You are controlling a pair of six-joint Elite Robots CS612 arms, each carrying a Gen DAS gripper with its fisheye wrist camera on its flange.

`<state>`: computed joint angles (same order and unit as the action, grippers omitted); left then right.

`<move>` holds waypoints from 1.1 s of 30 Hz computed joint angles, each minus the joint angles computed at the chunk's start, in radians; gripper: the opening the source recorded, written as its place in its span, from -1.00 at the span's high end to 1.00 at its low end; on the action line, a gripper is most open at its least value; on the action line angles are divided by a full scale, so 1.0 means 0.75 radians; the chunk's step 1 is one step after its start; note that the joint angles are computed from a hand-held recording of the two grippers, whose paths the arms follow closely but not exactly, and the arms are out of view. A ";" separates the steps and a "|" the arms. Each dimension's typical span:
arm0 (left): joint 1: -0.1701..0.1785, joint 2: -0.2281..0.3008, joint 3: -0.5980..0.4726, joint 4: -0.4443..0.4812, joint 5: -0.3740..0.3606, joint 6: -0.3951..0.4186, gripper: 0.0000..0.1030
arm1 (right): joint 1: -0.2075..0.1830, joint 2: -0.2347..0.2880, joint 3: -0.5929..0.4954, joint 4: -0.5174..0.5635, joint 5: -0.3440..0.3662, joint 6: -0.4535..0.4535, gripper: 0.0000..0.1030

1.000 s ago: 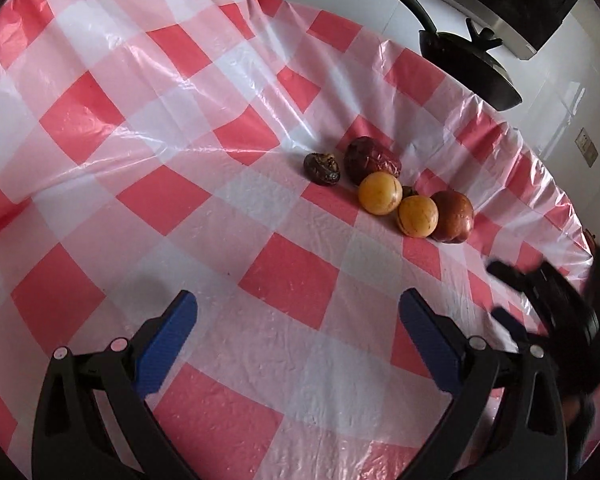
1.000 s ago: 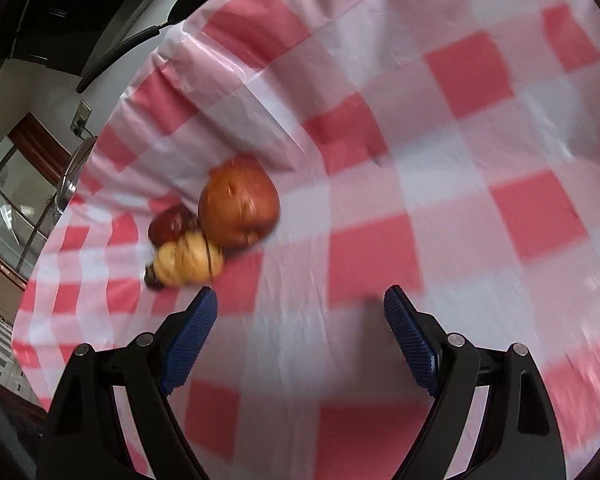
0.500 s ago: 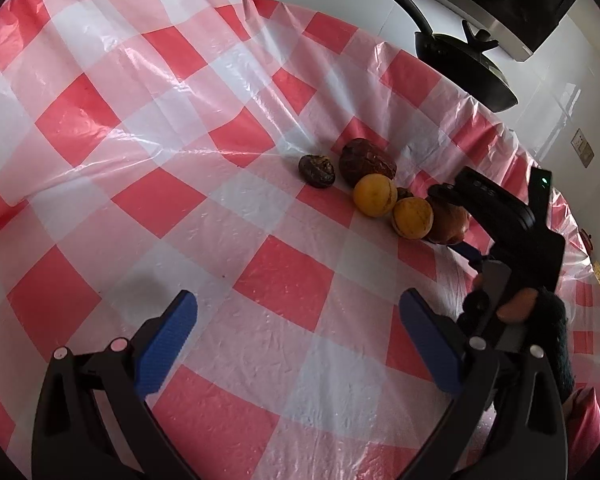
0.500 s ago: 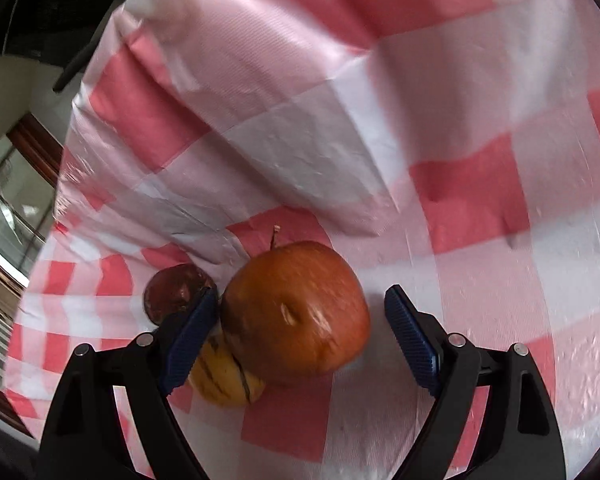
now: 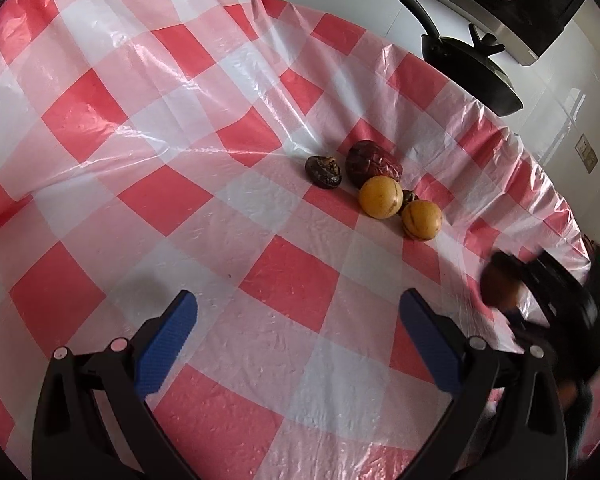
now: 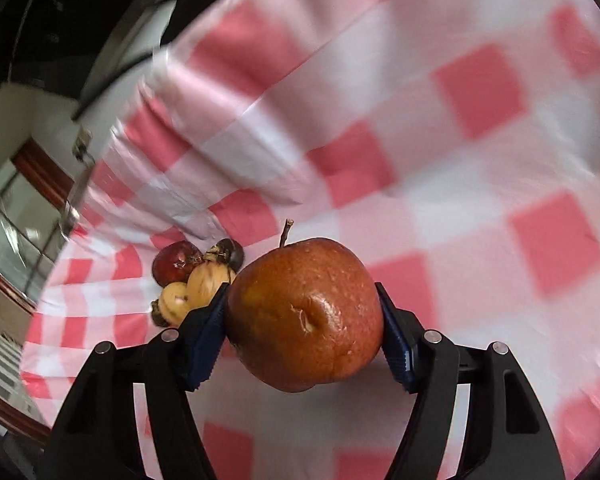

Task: Organize fruits
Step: 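Lift the apple with the right tool while the left tool grasps a yellow passion fruit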

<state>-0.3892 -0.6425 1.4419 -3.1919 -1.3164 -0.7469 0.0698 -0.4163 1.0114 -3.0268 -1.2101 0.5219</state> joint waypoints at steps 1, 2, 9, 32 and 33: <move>0.000 0.000 -0.002 0.005 -0.008 0.008 -0.97 | -0.011 -0.026 0.067 -0.072 0.003 0.036 -0.30; 0.001 0.000 -0.004 0.009 -0.014 0.017 -0.97 | -0.018 -0.039 0.105 -0.122 0.002 0.058 -0.30; -0.009 -0.002 0.009 -0.036 -0.021 0.075 -0.97 | -0.040 -0.058 0.191 -0.332 -0.075 0.154 -0.30; -0.044 0.408 -0.944 0.739 0.003 0.202 -0.40 | -0.043 -0.035 0.186 -0.473 -0.191 0.231 -0.30; -0.046 0.422 -0.978 0.777 0.020 0.219 -0.33 | -0.043 -0.035 0.185 -0.471 -0.190 0.225 -0.30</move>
<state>-0.4235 -0.3260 0.7083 -2.6092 -1.3016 -0.5824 0.0379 -0.4425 1.1500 -3.3800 -1.3530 0.6904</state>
